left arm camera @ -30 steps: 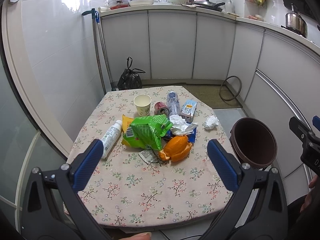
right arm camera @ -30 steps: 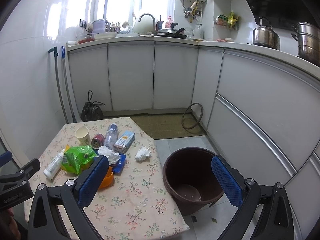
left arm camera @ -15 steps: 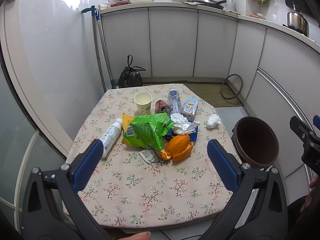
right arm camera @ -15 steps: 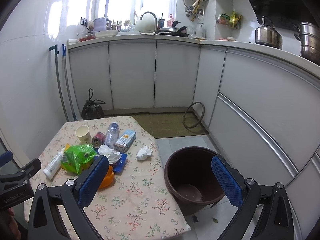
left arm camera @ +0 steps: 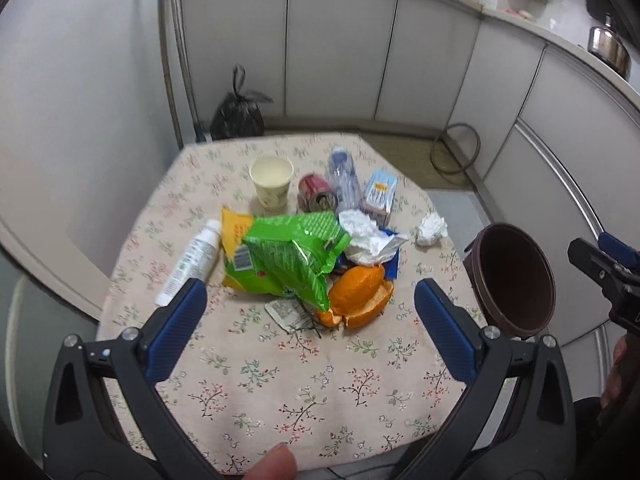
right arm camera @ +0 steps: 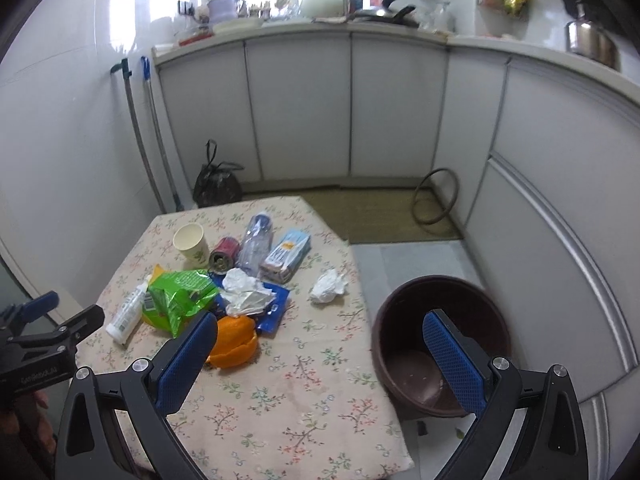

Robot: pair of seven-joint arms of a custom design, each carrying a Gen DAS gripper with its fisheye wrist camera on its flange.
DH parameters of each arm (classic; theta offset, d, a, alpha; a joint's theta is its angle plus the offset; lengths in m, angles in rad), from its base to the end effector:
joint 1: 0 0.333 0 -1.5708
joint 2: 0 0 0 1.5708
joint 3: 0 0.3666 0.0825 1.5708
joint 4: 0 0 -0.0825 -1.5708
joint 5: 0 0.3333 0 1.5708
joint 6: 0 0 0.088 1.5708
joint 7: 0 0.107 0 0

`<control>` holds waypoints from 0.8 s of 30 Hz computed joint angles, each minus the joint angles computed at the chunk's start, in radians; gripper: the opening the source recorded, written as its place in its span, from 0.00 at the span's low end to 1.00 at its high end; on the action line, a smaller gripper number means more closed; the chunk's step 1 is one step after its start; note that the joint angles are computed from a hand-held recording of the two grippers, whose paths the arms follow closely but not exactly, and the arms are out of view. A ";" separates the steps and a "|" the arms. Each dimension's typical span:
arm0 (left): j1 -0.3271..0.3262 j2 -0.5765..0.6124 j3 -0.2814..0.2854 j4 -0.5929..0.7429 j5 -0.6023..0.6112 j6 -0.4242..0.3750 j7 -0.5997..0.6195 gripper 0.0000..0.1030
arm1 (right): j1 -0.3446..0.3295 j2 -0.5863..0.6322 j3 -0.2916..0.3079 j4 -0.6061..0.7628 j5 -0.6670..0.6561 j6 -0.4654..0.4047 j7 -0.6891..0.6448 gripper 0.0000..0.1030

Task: Collect trash
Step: 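Grasp the green chip bag with the left gripper while the right gripper grasps the tissue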

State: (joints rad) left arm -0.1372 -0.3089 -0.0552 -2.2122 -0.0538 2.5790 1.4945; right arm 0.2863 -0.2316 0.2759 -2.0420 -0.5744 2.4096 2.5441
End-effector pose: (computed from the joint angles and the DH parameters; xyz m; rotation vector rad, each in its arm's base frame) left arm 0.4360 -0.0882 0.6478 -1.7940 1.9513 -0.7620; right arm 0.3949 0.2657 0.6675 -1.6874 1.8284 -0.7464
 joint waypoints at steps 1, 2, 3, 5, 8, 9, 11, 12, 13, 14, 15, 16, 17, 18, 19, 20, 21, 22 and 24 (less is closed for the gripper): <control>-0.022 0.039 0.030 0.036 -0.047 -0.037 0.045 1.00 | 0.006 0.034 -0.019 0.023 0.036 0.009 -0.044 1.00; -0.029 0.078 0.050 0.074 -0.094 -0.079 0.084 1.00 | 0.010 0.053 -0.031 0.032 0.056 0.025 -0.068 1.00; -0.023 0.111 0.056 0.104 -0.129 -0.113 0.109 1.00 | 0.018 0.086 -0.057 0.048 0.111 0.053 -0.119 1.00; 0.001 0.165 0.050 0.146 -0.166 -0.145 0.133 0.97 | 0.028 0.140 -0.085 0.081 0.186 0.076 -0.177 1.00; 0.041 0.212 0.030 0.167 -0.203 -0.161 0.145 0.91 | 0.043 0.215 -0.124 0.116 0.299 0.111 -0.269 0.99; 0.055 0.226 0.025 0.170 -0.227 -0.164 0.151 0.90 | 0.048 0.234 -0.135 0.117 0.345 0.123 -0.303 0.98; 0.083 0.249 0.017 0.183 -0.280 -0.188 0.167 0.90 | 0.057 0.270 -0.149 0.126 0.439 0.123 -0.367 0.96; 0.095 0.266 0.013 0.195 -0.305 -0.215 0.170 0.88 | 0.060 0.289 -0.154 0.134 0.494 0.113 -0.405 0.94; 0.107 0.282 0.006 0.213 -0.316 -0.239 0.168 0.85 | 0.064 0.301 -0.159 0.141 0.527 0.109 -0.428 0.94; 0.114 0.290 -0.004 0.221 -0.319 -0.253 0.170 0.83 | 0.068 0.318 -0.164 0.154 0.547 0.104 -0.446 0.94; 0.119 0.293 -0.013 0.221 -0.322 -0.252 0.190 0.83 | 0.074 0.331 -0.170 0.166 0.548 0.100 -0.450 0.94; 0.117 0.288 -0.027 0.216 -0.307 -0.251 0.213 0.83 | 0.080 0.340 -0.177 0.176 0.546 0.099 -0.450 0.94; 0.113 0.285 -0.040 0.211 -0.282 -0.247 0.223 0.83 | 0.085 0.349 -0.182 0.187 0.545 0.097 -0.450 0.94; 0.111 0.288 -0.046 0.212 -0.270 -0.249 0.236 0.82 | 0.089 0.360 -0.187 0.197 0.545 0.096 -0.450 0.94; 0.105 0.293 -0.054 0.214 -0.258 -0.263 0.250 0.79 | 0.092 0.365 -0.191 0.206 0.549 0.086 -0.452 0.94; 0.100 0.303 -0.060 0.219 -0.260 -0.281 0.261 0.76 | 0.095 0.373 -0.196 0.214 0.545 0.079 -0.450 0.94; 0.102 0.311 -0.061 0.221 -0.269 -0.293 0.272 0.70 | 0.098 0.382 -0.200 0.223 0.543 0.068 -0.450 0.94; 0.102 0.328 -0.064 0.232 -0.268 -0.315 0.260 0.64 | 0.100 0.391 -0.203 0.232 0.545 0.057 -0.454 0.94; 0.108 0.349 -0.067 0.240 -0.278 -0.330 0.247 0.54 | 0.101 0.408 -0.208 0.243 0.553 0.048 -0.463 0.94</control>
